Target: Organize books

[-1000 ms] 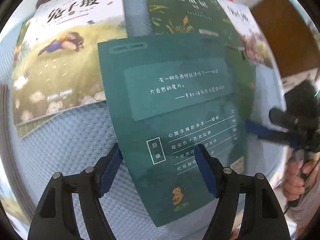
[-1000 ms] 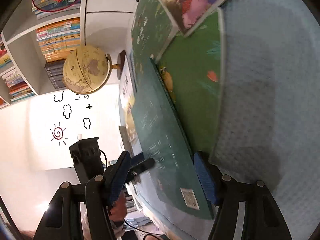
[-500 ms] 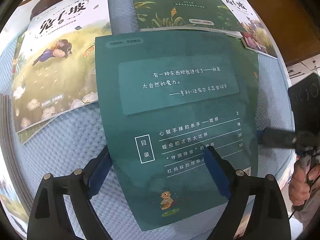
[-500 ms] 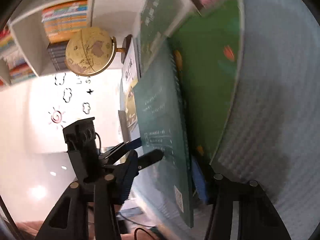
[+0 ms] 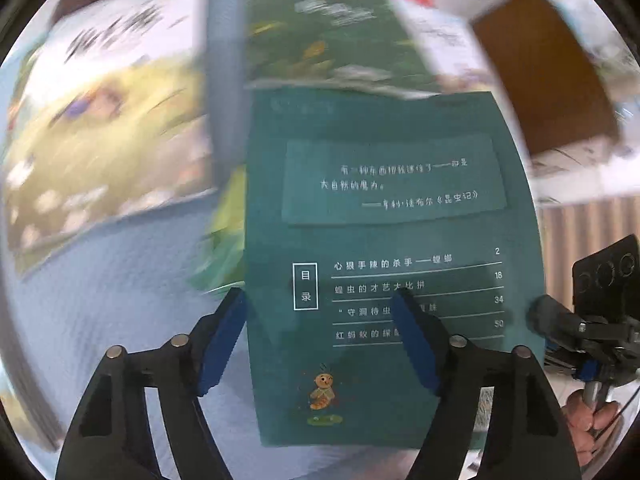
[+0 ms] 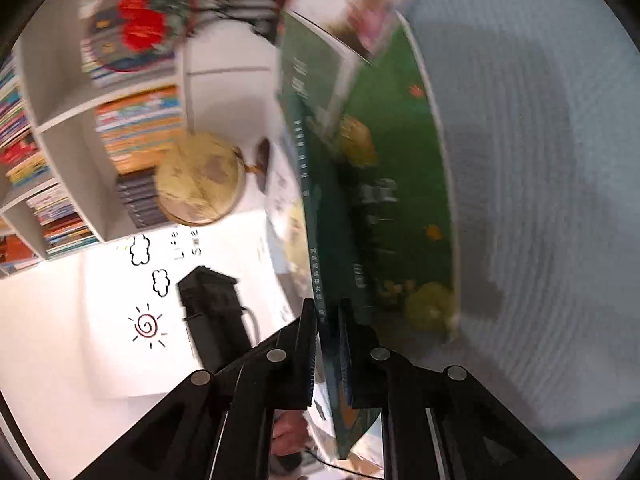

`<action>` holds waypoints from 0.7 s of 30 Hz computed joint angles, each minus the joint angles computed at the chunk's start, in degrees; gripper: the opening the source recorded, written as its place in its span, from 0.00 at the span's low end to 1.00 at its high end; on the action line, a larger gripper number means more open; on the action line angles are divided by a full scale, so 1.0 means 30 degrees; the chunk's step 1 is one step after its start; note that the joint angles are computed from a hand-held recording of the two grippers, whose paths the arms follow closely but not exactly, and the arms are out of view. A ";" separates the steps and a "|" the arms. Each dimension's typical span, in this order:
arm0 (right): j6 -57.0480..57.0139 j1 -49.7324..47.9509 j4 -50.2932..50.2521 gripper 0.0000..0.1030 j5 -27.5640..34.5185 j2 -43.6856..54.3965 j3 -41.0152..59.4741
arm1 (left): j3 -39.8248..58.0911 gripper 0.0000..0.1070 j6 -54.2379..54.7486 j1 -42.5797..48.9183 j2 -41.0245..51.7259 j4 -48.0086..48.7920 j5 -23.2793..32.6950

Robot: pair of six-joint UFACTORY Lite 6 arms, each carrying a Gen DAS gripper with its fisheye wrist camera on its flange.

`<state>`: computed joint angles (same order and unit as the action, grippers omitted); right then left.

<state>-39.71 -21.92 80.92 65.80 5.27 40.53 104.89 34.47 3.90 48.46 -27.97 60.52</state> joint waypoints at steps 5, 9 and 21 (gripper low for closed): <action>0.7636 0.0028 -0.5985 0.10 -0.1385 -0.6166 0.2729 | -0.0691 0.64 0.2529 -0.0725 -0.1434 -0.4163 0.1671; 1.4166 0.3661 -1.3646 0.10 -0.2672 -0.6821 0.7426 | -0.1356 0.62 0.3828 0.0623 -0.1952 -0.4621 0.2347; 1.9704 1.6231 -1.6088 0.02 -1.0588 0.1356 0.8619 | 0.6108 0.59 0.3650 0.8219 0.2330 0.0540 0.3518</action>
<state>19.40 26.78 32.65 34.03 9.34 66.38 123.21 45.42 28.56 55.45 -26.35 71.07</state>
